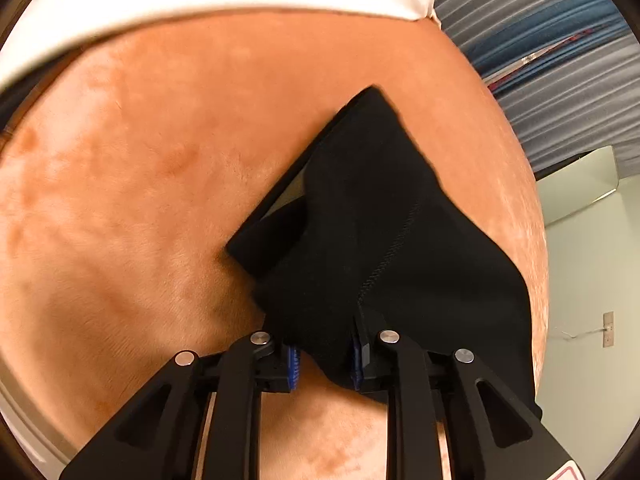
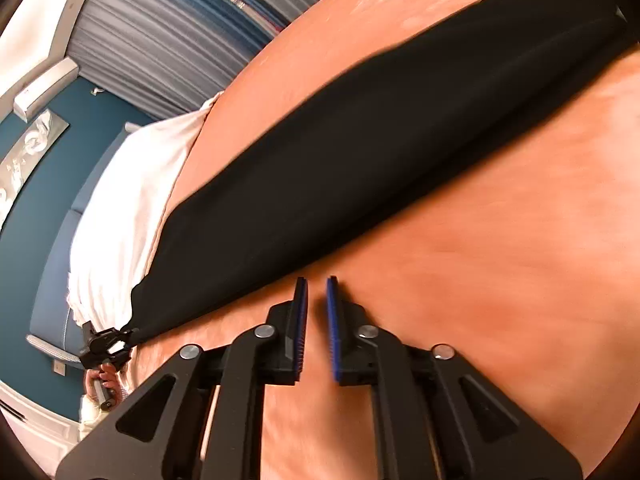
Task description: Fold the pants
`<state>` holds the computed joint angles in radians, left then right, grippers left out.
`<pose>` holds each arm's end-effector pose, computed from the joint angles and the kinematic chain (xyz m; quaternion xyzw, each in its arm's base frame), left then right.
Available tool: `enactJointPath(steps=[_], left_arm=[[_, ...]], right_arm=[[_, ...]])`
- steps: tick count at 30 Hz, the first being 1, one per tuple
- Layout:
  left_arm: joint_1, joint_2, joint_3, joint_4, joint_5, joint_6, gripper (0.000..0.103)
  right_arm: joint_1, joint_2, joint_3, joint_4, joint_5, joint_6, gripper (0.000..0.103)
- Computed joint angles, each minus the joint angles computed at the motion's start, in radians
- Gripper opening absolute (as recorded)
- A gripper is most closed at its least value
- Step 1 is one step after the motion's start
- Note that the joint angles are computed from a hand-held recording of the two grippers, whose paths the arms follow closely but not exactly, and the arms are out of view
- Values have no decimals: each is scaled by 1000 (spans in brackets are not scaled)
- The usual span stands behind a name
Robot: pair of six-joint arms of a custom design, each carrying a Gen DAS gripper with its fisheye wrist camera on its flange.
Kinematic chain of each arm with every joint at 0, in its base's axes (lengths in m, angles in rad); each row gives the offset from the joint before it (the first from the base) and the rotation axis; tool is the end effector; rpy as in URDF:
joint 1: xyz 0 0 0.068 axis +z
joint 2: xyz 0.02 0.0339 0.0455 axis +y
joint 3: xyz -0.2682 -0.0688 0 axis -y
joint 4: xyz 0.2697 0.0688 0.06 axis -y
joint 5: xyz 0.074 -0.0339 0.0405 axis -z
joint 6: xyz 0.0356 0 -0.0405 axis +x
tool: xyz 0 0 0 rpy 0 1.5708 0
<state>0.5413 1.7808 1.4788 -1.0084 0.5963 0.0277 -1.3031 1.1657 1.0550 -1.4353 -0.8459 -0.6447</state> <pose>0.3342 0.1776 0.2529 -0.2038 0.9264 -0.2447 0.2009 0.0763 -0.1775 0.2923 0.2900 0.8645 0.2213 0.3458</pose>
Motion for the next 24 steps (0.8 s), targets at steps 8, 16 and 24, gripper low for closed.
enactJointPath(steps=[8, 16, 24], left_arm=[[-93, -426, -209, 114, -271, -44, 27], [-492, -635, -316, 74, -437, -88, 49], [-936, -537, -339, 146, -636, -252, 49]], right_arm=[[-17, 154, 295, 555, 301, 240, 98], [145, 588, 625, 485, 483, 137, 7], [93, 645, 581, 625, 463, 89, 11]])
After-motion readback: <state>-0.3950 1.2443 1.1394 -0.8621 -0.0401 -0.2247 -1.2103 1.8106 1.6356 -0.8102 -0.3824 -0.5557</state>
